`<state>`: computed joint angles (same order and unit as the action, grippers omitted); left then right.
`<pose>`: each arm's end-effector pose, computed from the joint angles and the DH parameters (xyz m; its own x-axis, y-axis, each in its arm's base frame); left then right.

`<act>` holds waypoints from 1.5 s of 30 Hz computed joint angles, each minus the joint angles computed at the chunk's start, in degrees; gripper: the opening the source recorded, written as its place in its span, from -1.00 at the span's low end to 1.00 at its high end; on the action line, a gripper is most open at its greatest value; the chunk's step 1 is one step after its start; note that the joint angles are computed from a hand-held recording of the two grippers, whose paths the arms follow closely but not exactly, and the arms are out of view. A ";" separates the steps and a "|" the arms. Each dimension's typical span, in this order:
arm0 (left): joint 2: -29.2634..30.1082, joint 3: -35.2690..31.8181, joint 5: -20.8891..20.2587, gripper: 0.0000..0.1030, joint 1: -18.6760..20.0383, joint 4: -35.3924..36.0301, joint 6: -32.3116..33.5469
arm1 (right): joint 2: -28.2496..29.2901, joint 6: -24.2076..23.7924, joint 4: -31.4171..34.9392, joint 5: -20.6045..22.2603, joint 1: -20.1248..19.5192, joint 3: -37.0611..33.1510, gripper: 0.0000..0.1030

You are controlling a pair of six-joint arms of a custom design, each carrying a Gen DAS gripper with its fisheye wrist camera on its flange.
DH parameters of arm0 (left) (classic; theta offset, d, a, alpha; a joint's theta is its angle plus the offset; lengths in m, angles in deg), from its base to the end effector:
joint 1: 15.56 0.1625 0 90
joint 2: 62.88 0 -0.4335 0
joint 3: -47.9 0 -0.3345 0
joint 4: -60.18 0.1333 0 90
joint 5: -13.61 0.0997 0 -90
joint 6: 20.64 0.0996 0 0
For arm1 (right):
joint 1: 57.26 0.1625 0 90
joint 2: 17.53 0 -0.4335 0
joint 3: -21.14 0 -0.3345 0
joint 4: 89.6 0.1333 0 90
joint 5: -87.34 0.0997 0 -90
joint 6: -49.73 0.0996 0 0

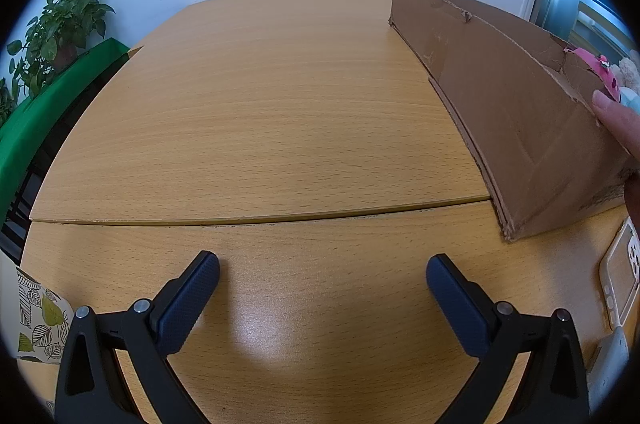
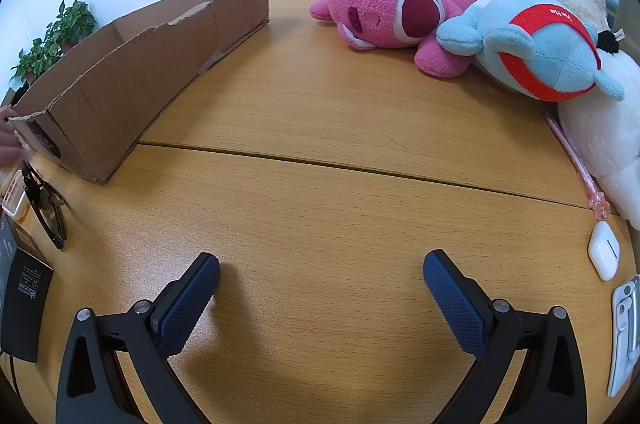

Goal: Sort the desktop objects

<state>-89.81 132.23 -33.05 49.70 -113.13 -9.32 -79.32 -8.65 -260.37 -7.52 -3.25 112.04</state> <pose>-0.1048 -0.7093 0.0554 -0.6969 0.1917 -0.6911 0.5234 0.7947 -0.3073 -0.2732 -0.5887 0.3984 -0.7126 -0.0922 0.6955 -0.4622 0.8075 -0.3665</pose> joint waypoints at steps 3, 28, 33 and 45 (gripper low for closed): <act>0.00 0.00 0.00 1.00 0.00 0.00 0.00 | 0.01 0.01 0.01 -0.01 0.01 -0.02 1.00; 0.13 -0.24 0.22 1.00 -0.11 0.26 -0.39 | -6.00 0.23 -25.40 1.33 2.87 19.83 1.00; 0.36 -0.71 0.57 1.00 -0.10 0.64 -0.98 | -18.17 -3.35 -35.12 16.04 2.97 38.08 1.00; -5.38 11.98 3.70 0.99 -4.23 0.42 -14.69 | -12.71 5.71 -22.55 17.34 9.41 46.00 1.00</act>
<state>-95.20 144.21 -29.35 45.47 -112.71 -24.01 -92.03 -2.94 -282.92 9.83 6.16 158.04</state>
